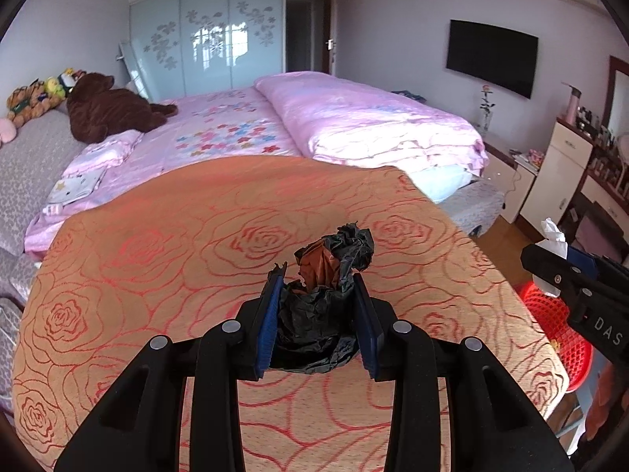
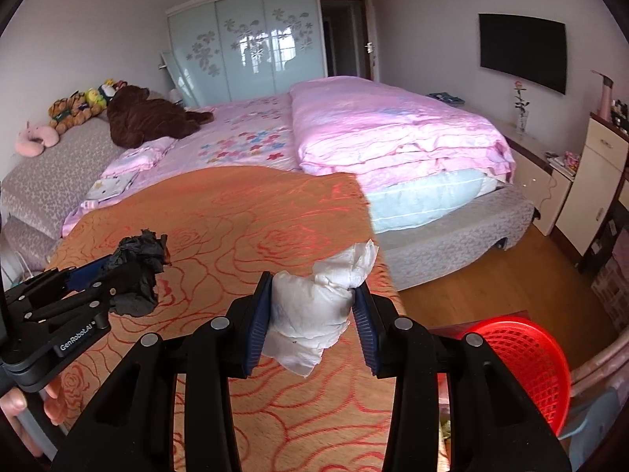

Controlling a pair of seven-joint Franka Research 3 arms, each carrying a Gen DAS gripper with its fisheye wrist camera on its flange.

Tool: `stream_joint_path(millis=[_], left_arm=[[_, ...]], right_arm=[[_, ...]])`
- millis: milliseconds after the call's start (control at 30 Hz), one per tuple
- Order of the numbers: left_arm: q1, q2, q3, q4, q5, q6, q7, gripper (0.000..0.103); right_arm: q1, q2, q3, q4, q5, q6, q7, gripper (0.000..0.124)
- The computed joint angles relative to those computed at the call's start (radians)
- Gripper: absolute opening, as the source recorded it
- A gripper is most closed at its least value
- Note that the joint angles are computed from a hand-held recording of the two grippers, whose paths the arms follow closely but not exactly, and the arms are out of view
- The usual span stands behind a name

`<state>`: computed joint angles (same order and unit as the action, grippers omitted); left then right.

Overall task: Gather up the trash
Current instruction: 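Carry the black bag and tissue over the red wastebasket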

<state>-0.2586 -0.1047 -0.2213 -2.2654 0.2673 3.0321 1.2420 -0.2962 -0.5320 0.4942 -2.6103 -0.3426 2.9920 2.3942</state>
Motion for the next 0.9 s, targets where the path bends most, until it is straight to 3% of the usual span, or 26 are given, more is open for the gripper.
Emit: stream_joint_path(millis=[500,900], left_arm=[[-0.099,0.004,0.001,0.010,-0.135,0.005,0.166,0.033],[-0.160,0.041,-0.031,0.052,-0.254,-0.017,0.301,0.033]], right_arm=[[-0.010,-0.177,-0.058,-0.118,0.054,-0.052,-0.038,0.039],[-0.018,-0.329,-0.104,-0.223,0.091,-0.136,-0.062,0.039]])
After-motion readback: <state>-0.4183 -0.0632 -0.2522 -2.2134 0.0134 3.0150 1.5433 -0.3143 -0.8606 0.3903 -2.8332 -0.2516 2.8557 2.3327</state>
